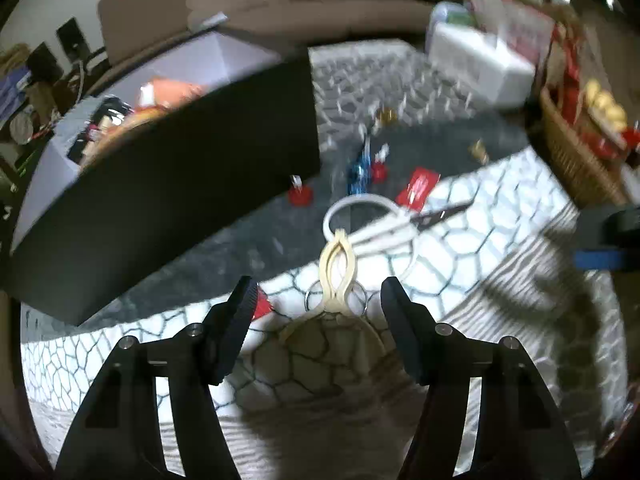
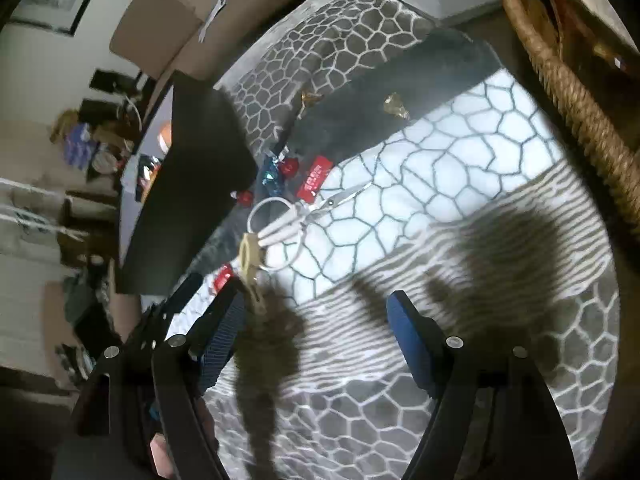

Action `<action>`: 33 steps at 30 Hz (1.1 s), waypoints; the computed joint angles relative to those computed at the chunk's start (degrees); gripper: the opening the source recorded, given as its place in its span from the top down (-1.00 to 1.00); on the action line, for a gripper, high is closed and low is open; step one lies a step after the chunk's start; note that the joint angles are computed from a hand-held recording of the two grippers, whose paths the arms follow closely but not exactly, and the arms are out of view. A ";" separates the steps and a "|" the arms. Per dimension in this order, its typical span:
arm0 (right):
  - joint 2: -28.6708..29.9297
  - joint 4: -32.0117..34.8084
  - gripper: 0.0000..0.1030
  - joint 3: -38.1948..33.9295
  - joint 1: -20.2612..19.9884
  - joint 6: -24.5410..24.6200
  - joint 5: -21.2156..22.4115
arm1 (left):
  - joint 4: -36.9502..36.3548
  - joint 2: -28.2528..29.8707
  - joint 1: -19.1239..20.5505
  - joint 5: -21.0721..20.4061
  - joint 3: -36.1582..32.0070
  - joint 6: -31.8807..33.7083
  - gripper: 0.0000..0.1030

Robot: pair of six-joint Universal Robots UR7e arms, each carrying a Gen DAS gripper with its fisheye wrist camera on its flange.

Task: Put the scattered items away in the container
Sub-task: 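Reach the right gripper down to the white-handled scissors on the table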

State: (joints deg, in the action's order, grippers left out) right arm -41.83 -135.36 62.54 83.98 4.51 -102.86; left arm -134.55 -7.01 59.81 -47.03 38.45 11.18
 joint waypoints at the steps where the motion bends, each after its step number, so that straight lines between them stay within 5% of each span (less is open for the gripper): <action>1: 0.31 0.11 -0.50 -0.39 0.42 -0.71 -1.63 | -0.12 0.65 0.12 -0.26 -0.68 0.77 -0.19; 5: 1.78 -1.88 -0.50 -1.07 2.59 -4.36 -9.92 | -3.35 4.35 0.03 2.89 -4.71 2.90 -0.19; 10: 2.39 0.01 -0.50 -2.17 2.31 -4.64 -7.67 | 12.30 9.48 1.55 -0.69 -17.17 -5.38 -0.16; 13: 2.80 0.44 -0.50 -2.95 2.29 -4.14 -8.59 | 13.58 9.55 1.64 -1.47 -17.87 -6.90 0.28; 17: 2.52 0.84 -0.50 -2.73 1.82 -3.00 -7.88 | 13.85 8.36 1.42 -1.66 -16.01 -8.53 0.28; 22: 2.02 2.21 -0.50 -2.52 0.08 0.48 -1.54 | 15.26 4.10 0.95 -0.60 -10.64 -11.64 0.28; 28: 1.26 1.91 -0.51 -0.17 -3.60 7.63 18.18 | 11.78 -3.15 -0.04 3.46 -0.62 -14.01 0.28; 33: 2.50 0.07 -0.51 -1.19 -0.72 2.51 13.34 | 8.74 -9.85 -1.04 5.33 8.53 -17.66 0.28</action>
State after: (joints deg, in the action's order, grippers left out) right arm -39.33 -135.29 61.35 83.26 7.02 -89.52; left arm -125.80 -16.86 58.77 -41.70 46.98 -6.48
